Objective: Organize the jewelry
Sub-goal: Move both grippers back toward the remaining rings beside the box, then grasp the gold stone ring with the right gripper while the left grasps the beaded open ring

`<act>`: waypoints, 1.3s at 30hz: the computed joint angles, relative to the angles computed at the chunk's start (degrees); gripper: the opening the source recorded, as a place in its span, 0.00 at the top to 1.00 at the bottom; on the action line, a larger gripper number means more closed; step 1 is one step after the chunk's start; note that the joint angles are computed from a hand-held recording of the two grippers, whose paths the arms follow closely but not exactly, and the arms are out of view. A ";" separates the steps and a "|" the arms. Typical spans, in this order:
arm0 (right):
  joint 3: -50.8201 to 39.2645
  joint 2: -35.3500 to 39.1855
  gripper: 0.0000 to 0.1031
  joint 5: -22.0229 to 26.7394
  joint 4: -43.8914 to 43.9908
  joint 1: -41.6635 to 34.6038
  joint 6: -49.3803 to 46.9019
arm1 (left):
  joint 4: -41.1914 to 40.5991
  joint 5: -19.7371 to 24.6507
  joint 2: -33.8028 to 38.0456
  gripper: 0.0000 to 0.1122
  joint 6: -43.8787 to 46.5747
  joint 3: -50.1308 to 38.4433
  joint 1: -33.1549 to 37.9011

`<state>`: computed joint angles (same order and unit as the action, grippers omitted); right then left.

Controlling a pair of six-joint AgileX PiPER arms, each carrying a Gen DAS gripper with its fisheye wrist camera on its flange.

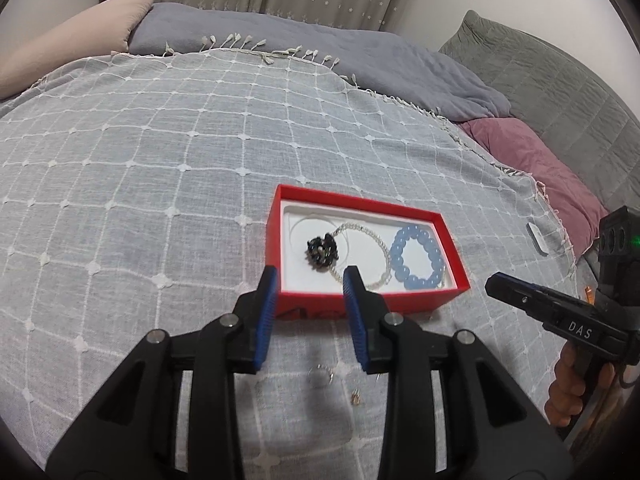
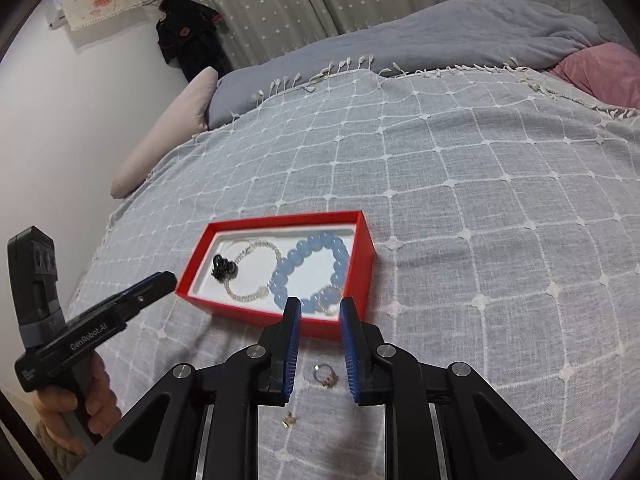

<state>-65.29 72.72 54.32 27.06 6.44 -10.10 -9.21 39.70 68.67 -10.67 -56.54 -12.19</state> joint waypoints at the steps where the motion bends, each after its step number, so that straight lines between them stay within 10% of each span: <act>1: 0.63 -0.79 0.79 0.51 -0.51 0.01 -0.73 | 0.17 0.45 -0.46 0.69 -0.20 0.22 0.14; 17: 1.86 1.37 0.74 4.42 -5.06 1.26 -0.13 | -1.03 7.58 -0.76 0.65 -1.89 2.56 -1.62; 39: 2.46 2.57 0.74 4.39 -5.55 3.27 -0.44 | 12.33 2.92 5.94 0.65 -9.13 4.41 -12.29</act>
<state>-62.82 75.29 58.71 21.51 9.71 -10.54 3.12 42.63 74.62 -19.80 -52.14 -24.48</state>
